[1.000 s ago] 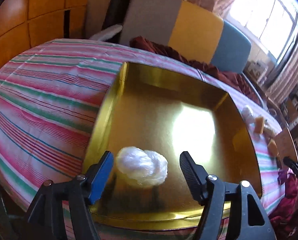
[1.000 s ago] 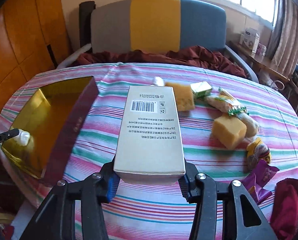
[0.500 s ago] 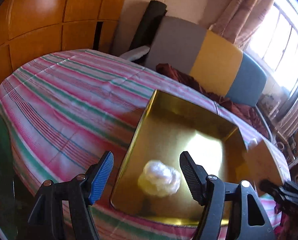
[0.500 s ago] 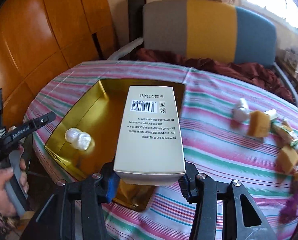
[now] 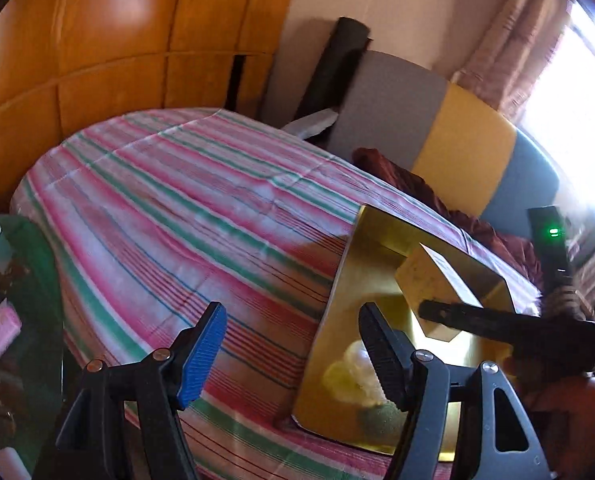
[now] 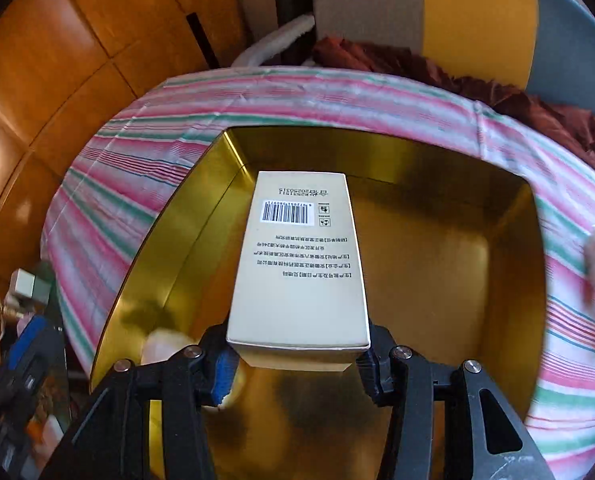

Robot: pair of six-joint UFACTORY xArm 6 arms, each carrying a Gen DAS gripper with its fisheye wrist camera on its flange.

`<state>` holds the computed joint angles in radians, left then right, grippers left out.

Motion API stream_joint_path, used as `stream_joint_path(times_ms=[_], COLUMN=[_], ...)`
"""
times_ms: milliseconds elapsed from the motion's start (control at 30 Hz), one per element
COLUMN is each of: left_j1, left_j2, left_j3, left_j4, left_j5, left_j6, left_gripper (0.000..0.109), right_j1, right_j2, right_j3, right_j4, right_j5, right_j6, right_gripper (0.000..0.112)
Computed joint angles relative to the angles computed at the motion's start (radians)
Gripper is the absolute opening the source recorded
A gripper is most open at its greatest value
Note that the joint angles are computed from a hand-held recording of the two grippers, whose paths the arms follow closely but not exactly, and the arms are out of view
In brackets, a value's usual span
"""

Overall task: Organize objects
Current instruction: 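Lower the white box into the gold tray and open the right tool, then move both tools back over the table toward the purple snack packets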

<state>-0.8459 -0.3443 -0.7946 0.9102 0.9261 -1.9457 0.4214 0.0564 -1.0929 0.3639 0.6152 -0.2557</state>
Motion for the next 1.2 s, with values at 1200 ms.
stream_joint_path(times_ms=[1200], left_j1=[-0.09], left_j2=[0.152], left_j3=[-0.134], left_j4=[0.154], left_j5=[-0.202], left_j6=[0.097], left_gripper=[0.069], right_j1=[-0.163], right_j2=[-0.483], right_j3=[0.388], right_j4=[0.221], right_j5=[-0.15], right_j6=[-0.322], right_gripper=[0.086])
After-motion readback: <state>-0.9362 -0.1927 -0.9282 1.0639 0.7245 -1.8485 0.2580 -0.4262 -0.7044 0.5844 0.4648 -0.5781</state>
